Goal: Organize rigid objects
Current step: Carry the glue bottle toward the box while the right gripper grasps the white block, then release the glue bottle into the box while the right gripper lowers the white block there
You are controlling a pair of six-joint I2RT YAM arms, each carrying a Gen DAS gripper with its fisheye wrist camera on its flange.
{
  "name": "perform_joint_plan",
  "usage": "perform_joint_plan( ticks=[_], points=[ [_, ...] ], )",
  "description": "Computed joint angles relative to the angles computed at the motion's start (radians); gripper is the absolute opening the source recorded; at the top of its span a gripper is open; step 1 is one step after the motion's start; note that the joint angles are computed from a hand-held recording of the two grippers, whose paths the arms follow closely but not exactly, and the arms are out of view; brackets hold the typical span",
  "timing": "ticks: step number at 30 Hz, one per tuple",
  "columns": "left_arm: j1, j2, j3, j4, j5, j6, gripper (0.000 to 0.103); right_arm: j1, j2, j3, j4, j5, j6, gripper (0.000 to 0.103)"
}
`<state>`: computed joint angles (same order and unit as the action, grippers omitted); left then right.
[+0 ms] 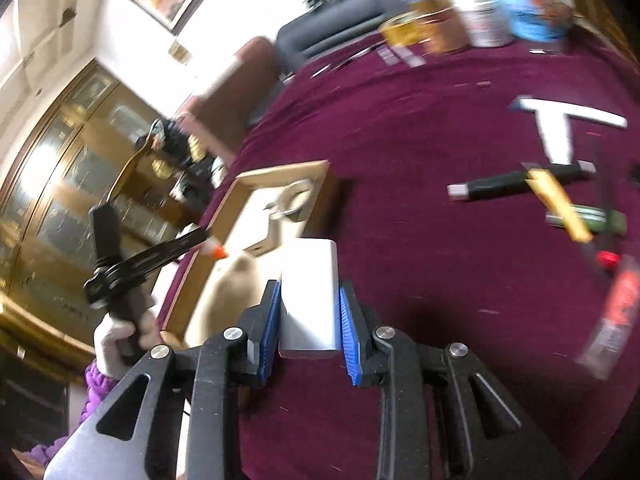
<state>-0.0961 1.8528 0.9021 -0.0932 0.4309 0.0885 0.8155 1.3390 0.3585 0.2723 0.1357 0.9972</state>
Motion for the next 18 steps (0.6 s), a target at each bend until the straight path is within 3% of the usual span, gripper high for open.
perform_joint_plan(
  ticks=[7, 14, 18],
  points=[
    [-0.031, 0.189, 0.250, -0.151, -0.041, 0.006, 0.023, -0.002, 0.400, 0.312, 0.061, -0.133, -0.075, 0.026],
    [-0.073, 0.299, 0.375, -0.185, -0.127, -0.029, 0.024, -0.004, 0.563, 0.464, 0.009, -0.179, -0.107, 0.026],
    [-0.057, 0.274, 0.361, -0.201, -0.071, -0.030, 0.041, 0.008, 0.603, 0.530, -0.052, -0.169, -0.127, 0.026]
  ],
)
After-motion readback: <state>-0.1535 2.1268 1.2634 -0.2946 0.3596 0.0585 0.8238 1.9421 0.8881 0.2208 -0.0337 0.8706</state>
